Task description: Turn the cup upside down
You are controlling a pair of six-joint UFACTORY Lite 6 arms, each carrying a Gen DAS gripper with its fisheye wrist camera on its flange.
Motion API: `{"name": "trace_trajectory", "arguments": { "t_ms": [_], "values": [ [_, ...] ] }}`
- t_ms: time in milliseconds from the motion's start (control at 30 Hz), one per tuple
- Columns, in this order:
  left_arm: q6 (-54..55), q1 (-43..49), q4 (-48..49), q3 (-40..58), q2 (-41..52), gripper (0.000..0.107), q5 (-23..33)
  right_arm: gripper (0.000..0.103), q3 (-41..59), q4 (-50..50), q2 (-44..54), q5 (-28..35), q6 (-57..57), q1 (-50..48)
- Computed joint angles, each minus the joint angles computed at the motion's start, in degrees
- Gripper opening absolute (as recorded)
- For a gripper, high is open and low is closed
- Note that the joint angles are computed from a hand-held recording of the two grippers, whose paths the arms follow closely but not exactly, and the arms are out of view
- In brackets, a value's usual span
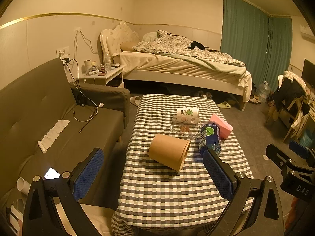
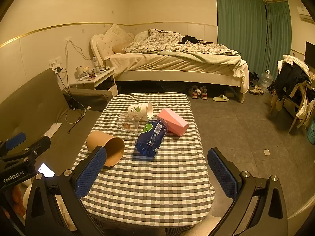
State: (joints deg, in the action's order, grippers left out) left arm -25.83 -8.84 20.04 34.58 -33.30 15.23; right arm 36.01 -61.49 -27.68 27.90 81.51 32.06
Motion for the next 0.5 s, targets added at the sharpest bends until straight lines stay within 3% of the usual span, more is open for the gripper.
{"name": "trace_trajectory", "arguments": {
  "t_ms": [500],
  "values": [
    [6.26,1.49,-5.89,0.46,0.25,0.103,0.23,0.103,0.48,1.99,0.25,-1.28,-2.23,-0.82]
  ]
}}
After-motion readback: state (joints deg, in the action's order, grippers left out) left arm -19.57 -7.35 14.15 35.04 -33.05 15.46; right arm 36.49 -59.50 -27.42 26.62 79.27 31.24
